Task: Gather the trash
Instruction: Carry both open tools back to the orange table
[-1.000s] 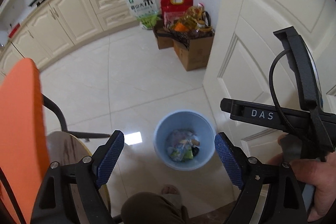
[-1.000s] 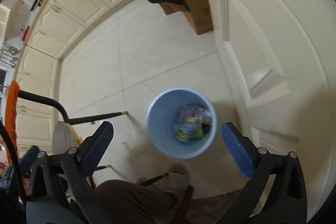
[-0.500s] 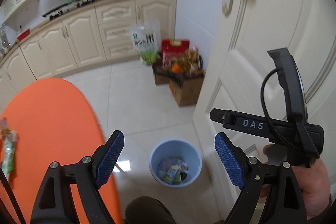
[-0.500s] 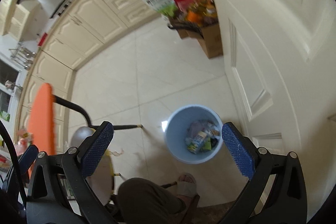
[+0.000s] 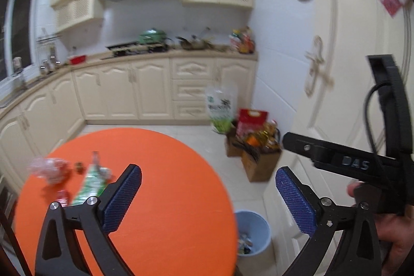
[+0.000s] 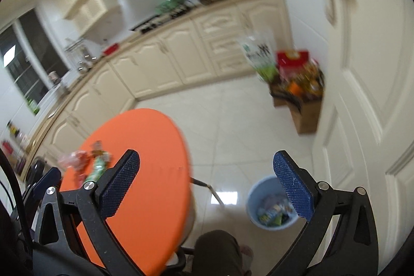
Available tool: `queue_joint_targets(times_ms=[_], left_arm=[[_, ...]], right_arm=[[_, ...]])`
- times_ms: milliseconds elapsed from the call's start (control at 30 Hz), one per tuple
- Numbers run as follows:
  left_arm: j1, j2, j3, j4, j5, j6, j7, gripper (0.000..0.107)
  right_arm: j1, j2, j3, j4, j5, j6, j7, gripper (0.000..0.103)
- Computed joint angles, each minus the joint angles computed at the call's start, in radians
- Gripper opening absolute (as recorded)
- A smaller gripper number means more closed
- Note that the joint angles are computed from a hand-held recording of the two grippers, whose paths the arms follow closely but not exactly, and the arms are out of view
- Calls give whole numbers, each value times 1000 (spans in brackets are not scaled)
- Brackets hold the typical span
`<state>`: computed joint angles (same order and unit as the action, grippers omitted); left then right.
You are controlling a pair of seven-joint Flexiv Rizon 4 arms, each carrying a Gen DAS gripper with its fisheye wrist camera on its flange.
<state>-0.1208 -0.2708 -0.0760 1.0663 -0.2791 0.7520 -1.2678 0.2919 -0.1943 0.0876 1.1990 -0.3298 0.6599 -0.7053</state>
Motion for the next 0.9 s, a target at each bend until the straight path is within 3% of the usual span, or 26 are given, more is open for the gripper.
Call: queue_joint_targets(times_ms=[267, 433, 633, 700, 900], left_arm=[[63, 248, 75, 355, -128, 204, 44, 102], [62, 388, 113, 522, -107, 299, 7, 102], [85, 531, 141, 676, -22, 375, -97, 102], [108, 564, 118, 715, 40, 389, -166, 102], [169, 603, 72, 745, 176, 348, -329, 102]], right_arm=[[154, -105, -2, -204, -146, -32, -44, 103], [234, -176, -14, -321, -164, -38, -90, 103], [316, -258, -28, -454, -157, -53, -188, 103], [338, -286, -36, -495, -152, -58, -222, 103], [378, -347, -52, -575, -122, -71, -295, 103]])
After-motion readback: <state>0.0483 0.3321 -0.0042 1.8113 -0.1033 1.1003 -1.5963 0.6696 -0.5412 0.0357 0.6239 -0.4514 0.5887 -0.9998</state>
